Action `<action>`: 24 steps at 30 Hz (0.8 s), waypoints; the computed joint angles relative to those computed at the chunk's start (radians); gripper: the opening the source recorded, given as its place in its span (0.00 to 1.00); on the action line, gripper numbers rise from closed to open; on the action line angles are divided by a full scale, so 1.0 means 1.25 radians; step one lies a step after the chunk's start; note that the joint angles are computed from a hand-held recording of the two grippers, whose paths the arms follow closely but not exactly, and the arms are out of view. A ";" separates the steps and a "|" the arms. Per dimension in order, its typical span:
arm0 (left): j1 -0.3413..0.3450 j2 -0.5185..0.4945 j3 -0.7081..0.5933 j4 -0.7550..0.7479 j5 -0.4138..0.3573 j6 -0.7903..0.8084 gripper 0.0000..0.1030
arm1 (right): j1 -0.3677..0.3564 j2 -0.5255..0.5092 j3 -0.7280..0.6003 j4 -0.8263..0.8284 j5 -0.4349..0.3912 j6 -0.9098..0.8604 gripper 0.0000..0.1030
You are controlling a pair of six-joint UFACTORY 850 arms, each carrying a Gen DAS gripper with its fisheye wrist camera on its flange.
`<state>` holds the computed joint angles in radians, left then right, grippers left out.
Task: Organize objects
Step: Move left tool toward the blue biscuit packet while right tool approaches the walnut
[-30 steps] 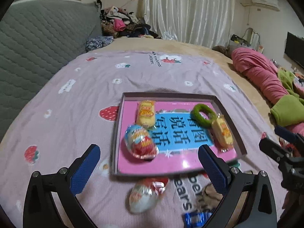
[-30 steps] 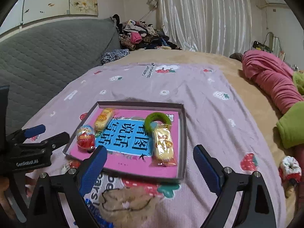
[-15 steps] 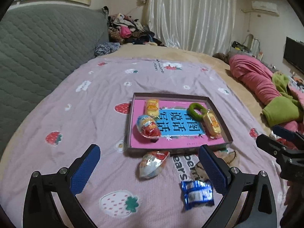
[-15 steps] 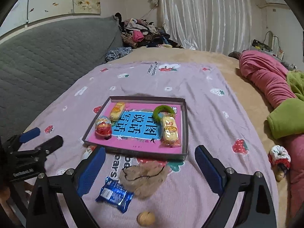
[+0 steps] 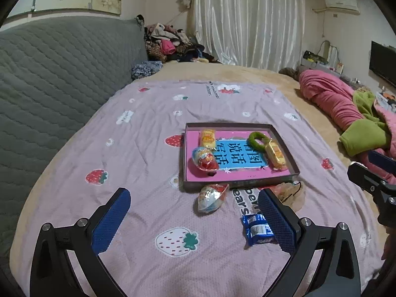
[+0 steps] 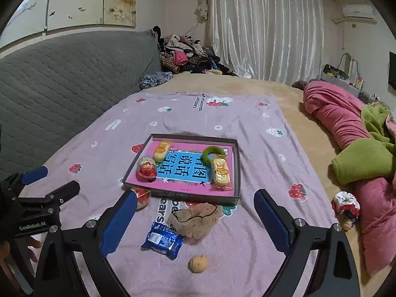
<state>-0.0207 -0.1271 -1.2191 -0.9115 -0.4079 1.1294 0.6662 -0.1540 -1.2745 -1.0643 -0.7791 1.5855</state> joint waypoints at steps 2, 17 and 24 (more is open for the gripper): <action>0.001 0.012 0.008 0.012 -0.004 -0.010 1.00 | 0.004 0.005 0.000 0.012 -0.006 -0.005 0.93; 0.007 0.098 0.100 -0.024 -0.044 0.054 1.00 | 0.053 0.069 0.059 -0.017 -0.056 0.039 0.93; -0.003 0.120 0.137 -0.008 -0.028 0.044 1.00 | 0.068 0.084 0.088 -0.016 -0.061 0.056 0.93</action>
